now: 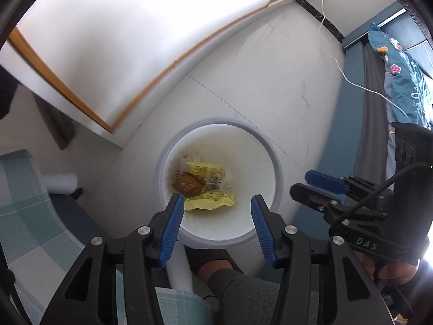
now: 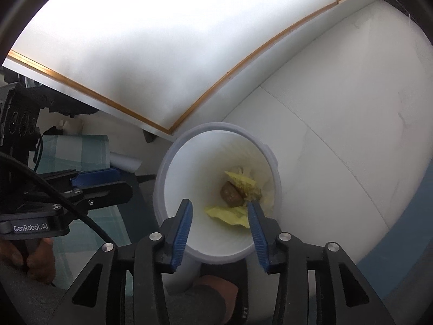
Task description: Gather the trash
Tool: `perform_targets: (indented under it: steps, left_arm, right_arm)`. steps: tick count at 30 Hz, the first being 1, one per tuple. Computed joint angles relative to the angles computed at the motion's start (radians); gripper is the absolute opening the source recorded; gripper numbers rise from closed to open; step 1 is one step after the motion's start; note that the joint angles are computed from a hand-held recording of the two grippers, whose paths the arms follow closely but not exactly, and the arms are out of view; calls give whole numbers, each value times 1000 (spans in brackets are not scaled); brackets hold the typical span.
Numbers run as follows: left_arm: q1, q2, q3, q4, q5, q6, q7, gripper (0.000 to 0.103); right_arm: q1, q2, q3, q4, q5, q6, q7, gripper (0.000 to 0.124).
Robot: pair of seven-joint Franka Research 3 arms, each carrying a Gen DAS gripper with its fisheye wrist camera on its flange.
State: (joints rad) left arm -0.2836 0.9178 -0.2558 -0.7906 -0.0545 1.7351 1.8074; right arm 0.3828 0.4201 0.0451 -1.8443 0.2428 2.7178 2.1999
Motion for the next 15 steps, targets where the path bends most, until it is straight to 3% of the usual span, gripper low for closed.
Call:
perform_targets:
  steps: [2, 6, 8, 15]
  left_arm:
    - [9, -49, 3, -76, 2, 47, -5, 48]
    - [25, -127, 6, -196, 16, 142, -18, 63]
    - [38, -159, 4, -244, 13, 186, -28, 66]
    - [55, -248, 2, -383, 39, 303, -30, 66]
  right_arm:
    - [5, -13, -4, -9, -6, 4, 7, 46]
    - [20, -51, -17, -33, -40, 0, 32, 52]
    - [26, -74, -23, -47, -61, -2, 48, 55]
    - [36, -129, -24, -79, -122, 9, 81, 63]
